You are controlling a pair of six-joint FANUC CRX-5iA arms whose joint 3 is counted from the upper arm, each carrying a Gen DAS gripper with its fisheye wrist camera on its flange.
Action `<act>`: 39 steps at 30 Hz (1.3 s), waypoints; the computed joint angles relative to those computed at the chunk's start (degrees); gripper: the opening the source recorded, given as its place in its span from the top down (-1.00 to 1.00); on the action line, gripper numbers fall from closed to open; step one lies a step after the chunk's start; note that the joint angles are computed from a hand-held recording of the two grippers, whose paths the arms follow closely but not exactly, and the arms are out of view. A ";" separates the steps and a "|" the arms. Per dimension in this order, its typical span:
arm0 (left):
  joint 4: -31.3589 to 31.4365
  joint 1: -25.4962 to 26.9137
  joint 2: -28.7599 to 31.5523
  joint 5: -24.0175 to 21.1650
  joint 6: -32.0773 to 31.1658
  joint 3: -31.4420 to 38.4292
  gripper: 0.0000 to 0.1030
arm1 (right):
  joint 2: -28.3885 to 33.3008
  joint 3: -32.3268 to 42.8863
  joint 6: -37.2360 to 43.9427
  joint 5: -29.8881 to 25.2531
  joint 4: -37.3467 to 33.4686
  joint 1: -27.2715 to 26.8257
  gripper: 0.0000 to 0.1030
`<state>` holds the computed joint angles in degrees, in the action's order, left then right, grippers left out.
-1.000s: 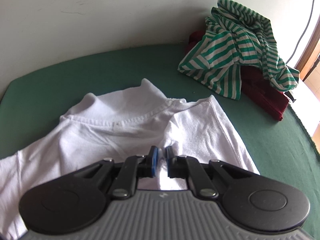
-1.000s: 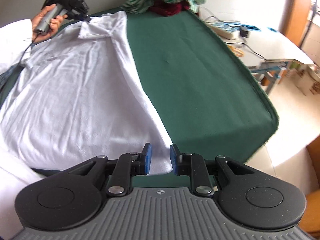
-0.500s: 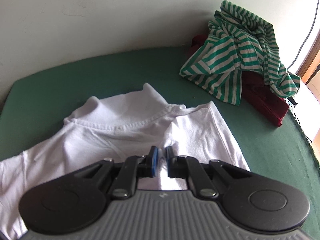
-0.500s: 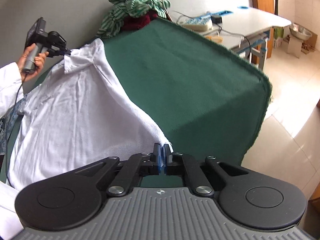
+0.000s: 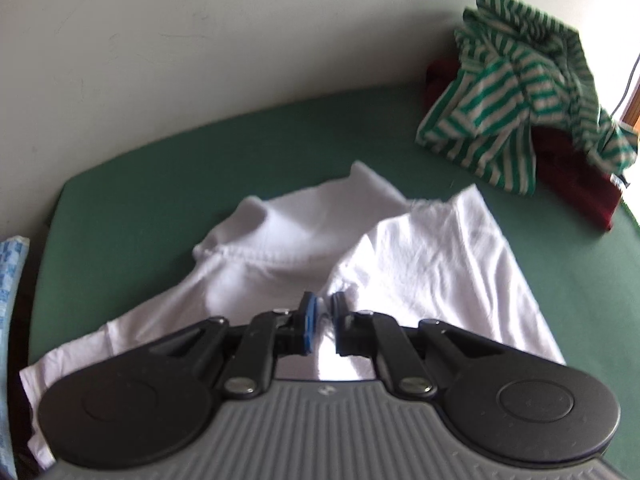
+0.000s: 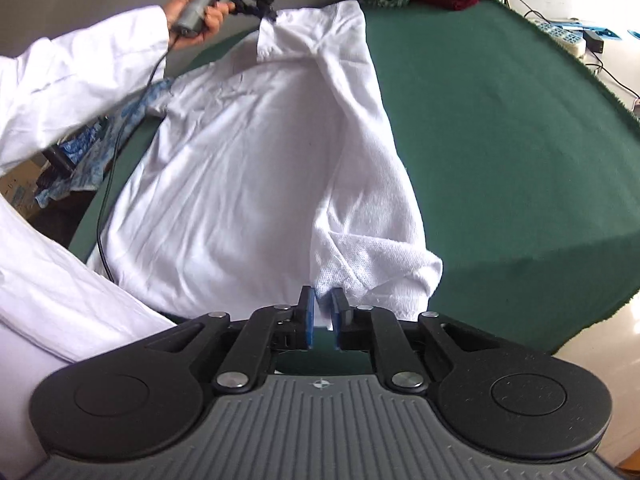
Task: Fold clothes
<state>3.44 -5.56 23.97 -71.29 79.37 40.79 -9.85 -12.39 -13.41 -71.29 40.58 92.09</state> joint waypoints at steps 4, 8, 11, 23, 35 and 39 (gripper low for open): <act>0.81 0.46 -0.38 0.71 0.12 -1.46 0.89 | -0.07 1.20 0.27 -2.78 3.91 1.04 0.51; 0.09 -0.01 -0.88 1.43 -0.40 -2.15 0.89 | 3.80 5.77 2.83 -11.99 0.02 0.45 0.25; 0.54 0.30 -1.41 2.21 -0.95 -3.01 0.84 | 3.70 5.80 -0.68 -14.13 -3.17 0.28 0.29; 1.46 1.05 -2.37 3.04 -1.06 -4.21 0.82 | -2.44 0.27 -12.92 -2.53 -1.68 2.40 1.00; 0.50 0.71 -2.74 2.17 -0.39 -6.30 0.67 | -3.81 -4.64 -22.68 2.05 -1.66 -0.31 0.95; -0.61 0.90 -3.08 3.11 1.52 -6.69 0.77 | -4.80 -3.04 -17.49 0.94 -0.52 2.55 0.95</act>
